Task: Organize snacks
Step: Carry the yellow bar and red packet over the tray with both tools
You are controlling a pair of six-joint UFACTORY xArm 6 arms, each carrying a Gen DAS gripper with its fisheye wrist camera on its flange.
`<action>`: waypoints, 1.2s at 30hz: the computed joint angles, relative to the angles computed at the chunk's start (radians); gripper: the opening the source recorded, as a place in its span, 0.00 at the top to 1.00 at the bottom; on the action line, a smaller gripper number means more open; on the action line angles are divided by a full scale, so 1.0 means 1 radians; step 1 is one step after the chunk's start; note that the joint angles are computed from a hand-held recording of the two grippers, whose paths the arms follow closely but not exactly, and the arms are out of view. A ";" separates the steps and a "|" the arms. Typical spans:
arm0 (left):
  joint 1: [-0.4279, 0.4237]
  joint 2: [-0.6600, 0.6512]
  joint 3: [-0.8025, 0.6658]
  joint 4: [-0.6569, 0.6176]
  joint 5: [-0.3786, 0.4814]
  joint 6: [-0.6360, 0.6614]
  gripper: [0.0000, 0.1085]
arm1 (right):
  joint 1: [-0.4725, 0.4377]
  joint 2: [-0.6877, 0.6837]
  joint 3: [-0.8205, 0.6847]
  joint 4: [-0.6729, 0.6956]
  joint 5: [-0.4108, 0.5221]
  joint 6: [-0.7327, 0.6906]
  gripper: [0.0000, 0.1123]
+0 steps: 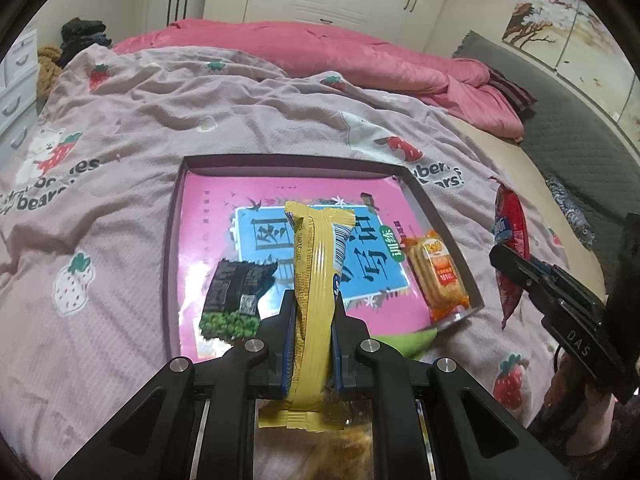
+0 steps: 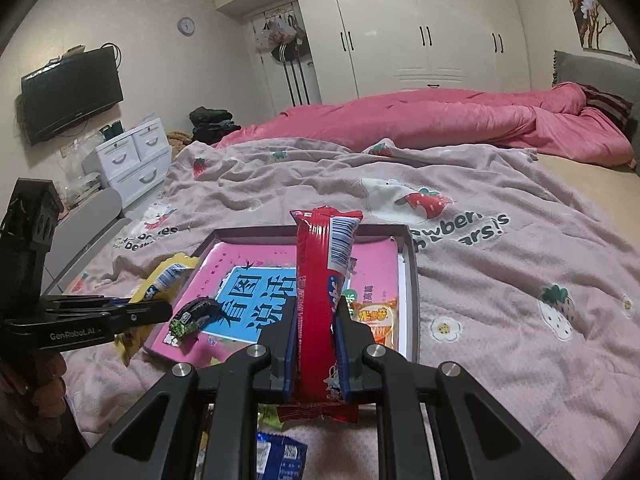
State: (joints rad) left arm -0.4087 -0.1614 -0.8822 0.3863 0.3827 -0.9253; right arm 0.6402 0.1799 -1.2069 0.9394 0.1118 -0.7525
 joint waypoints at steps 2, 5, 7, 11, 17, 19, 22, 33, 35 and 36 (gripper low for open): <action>0.005 0.024 -0.017 -0.005 -0.003 0.005 0.86 | -0.005 0.019 -0.019 -0.010 0.012 0.009 0.85; 0.012 0.055 -0.035 -0.026 -0.009 0.020 0.86 | -0.011 0.042 -0.042 -0.023 0.027 0.024 0.85; 0.015 0.073 -0.044 -0.049 -0.014 0.039 0.86 | -0.014 0.056 -0.056 -0.028 0.036 0.029 0.85; 0.018 0.107 -0.061 -0.080 -0.011 0.070 0.86 | -0.016 0.083 -0.074 -0.079 0.035 0.078 0.85; 0.013 0.150 -0.089 -0.101 -0.002 0.101 0.86 | -0.016 0.120 -0.102 -0.124 0.047 0.114 0.85; 0.010 0.162 -0.096 -0.105 -0.002 0.110 0.86 | -0.016 0.126 -0.106 -0.135 0.051 0.125 0.85; 0.007 0.175 -0.107 -0.080 0.005 0.100 0.86 | -0.015 0.134 -0.112 -0.136 0.059 0.126 0.85; 0.009 0.210 -0.124 -0.080 -0.001 0.107 0.86 | -0.014 0.154 -0.127 -0.116 0.078 0.117 0.85; 0.010 0.217 -0.131 -0.063 -0.002 0.098 0.86 | -0.016 0.161 -0.132 -0.119 0.092 0.123 0.85; 0.010 0.219 -0.133 -0.066 -0.004 0.100 0.86 | -0.017 0.163 -0.132 -0.135 0.095 0.137 0.85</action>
